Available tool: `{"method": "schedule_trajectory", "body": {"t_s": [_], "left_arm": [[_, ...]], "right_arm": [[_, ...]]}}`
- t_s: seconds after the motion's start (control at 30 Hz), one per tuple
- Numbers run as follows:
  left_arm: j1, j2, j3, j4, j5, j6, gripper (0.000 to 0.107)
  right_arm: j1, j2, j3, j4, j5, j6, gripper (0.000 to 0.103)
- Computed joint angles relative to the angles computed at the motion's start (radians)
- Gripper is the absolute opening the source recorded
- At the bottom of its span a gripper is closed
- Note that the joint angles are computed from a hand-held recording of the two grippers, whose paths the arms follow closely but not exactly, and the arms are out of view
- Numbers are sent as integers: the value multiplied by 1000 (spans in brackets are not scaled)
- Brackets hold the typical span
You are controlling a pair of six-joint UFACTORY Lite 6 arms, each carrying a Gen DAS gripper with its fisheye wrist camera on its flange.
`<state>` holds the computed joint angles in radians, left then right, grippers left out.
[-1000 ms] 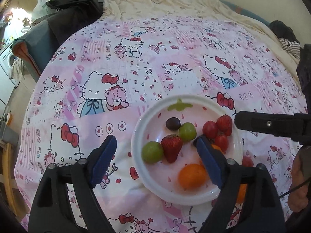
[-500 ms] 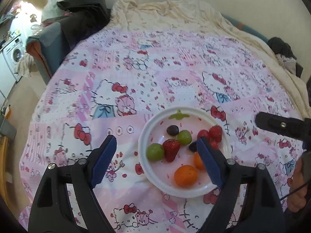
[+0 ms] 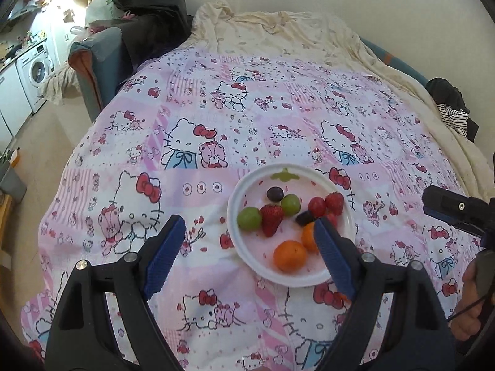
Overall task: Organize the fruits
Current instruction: 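Withdraw both open tools from the plate toward the loose fruit, then grasp the last mandarin with the left tool while the right tool grasps the red tomato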
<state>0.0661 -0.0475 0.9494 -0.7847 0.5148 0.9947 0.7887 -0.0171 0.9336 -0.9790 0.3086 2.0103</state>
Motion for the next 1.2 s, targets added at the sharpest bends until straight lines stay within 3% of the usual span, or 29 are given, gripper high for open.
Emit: {"method": "schedule_trajectory", "body": {"t_s": [0.4,0.53,0.77,0.93,1.2], "left_arm": [[-20,-66,-100,53,-15,-32,83],[-71,-52,-132,87,-4,-52,83],[-259,20,-186,138,0,-119,83],[-425,76,-206,188,-76,-213,82],[-568,190,-170,320,-170,-403,58]], "right_arm": [[108,-111,-117,28,128,114,91],[98,-142,-192,21,100,204,91],[74,-174,-261,89,76,191,91],[41,-214,-304,174,76,140,91],[-44,-204,-348,394,13,-60,91]]}}
